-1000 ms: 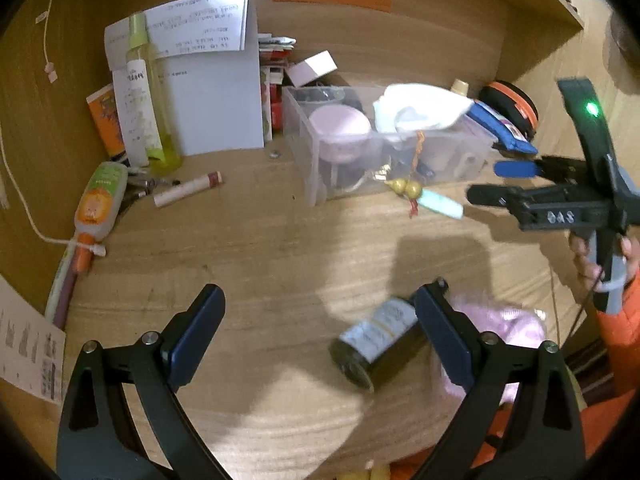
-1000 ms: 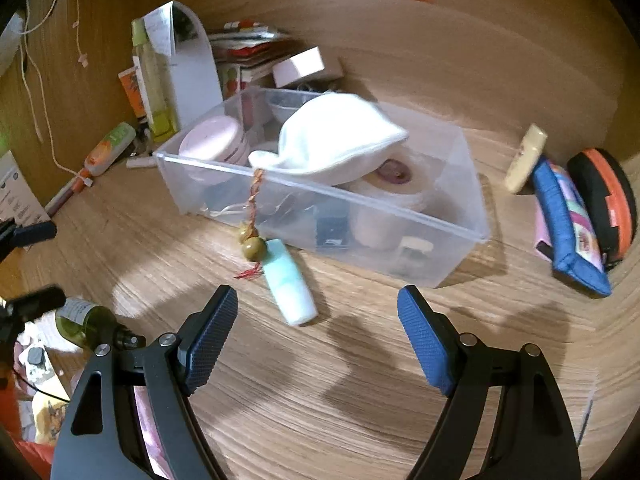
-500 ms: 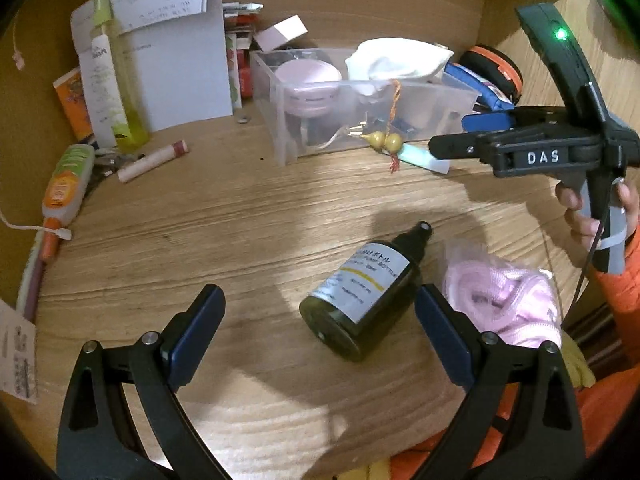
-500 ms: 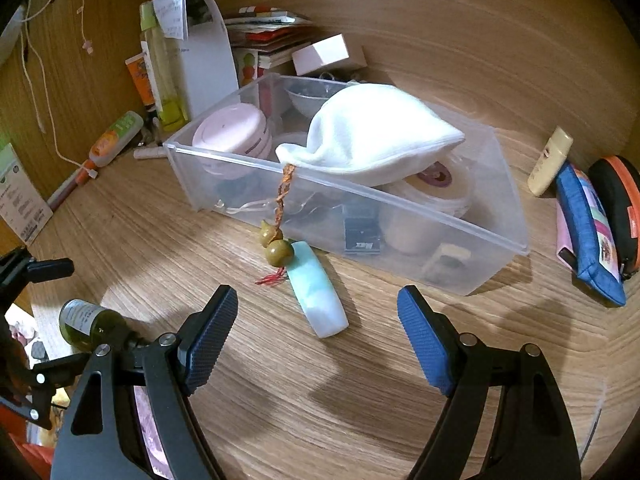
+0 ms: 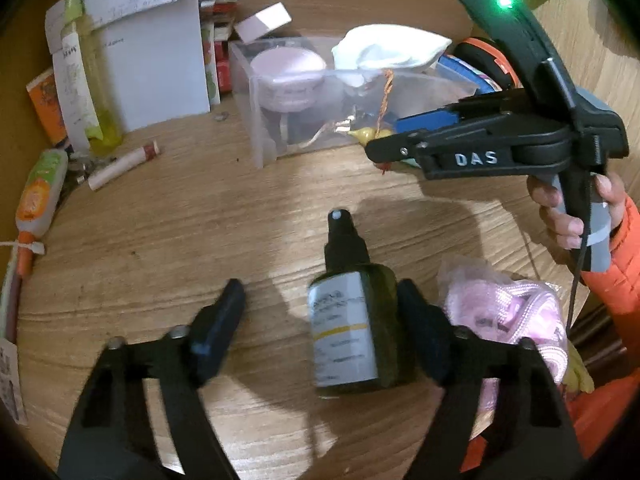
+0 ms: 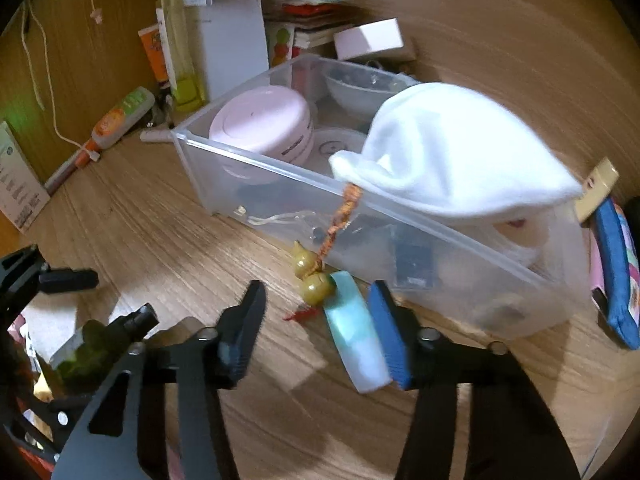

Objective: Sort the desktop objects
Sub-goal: 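Grasp the dark green spray bottle with the left gripper, then carry the green spray bottle into the clear box and release it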

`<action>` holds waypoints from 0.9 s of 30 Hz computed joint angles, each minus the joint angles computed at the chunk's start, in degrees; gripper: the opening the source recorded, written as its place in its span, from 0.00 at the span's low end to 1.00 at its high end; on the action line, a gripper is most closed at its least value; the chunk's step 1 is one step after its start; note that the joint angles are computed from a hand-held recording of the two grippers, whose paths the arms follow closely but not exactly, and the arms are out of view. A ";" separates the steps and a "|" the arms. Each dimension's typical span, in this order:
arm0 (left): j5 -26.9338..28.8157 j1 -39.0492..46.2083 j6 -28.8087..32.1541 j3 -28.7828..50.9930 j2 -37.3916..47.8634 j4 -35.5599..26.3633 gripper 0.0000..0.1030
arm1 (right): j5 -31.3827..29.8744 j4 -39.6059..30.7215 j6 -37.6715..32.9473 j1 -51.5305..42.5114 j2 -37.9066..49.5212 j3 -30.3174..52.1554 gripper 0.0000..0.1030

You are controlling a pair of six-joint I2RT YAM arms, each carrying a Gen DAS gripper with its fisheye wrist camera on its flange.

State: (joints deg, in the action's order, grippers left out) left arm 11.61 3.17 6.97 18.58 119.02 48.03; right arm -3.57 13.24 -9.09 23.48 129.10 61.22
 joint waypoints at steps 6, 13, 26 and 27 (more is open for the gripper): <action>0.85 1.54 -1.26 0.37 -0.12 0.04 0.40 | 1.20 -0.51 -0.19 1.07 1.96 2.35 0.19; 3.13 2.93 -3.95 1.90 -1.69 -2.44 0.40 | -2.50 1.23 -0.04 -0.30 -0.56 -1.02 0.17; 3.31 -0.78 -6.56 3.42 -14.74 -8.35 0.40 | -6.15 8.92 1.02 -4.97 -14.47 -15.69 0.17; 3.28 -1.13 -6.72 4.19 -15.44 -9.10 0.40 | -6.20 9.43 1.33 -5.21 -15.40 -16.27 0.17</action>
State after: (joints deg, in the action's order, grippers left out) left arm 14.90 2.04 0.25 22.77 103.58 38.93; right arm -9.76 22.68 -7.76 18.26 113.71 44.95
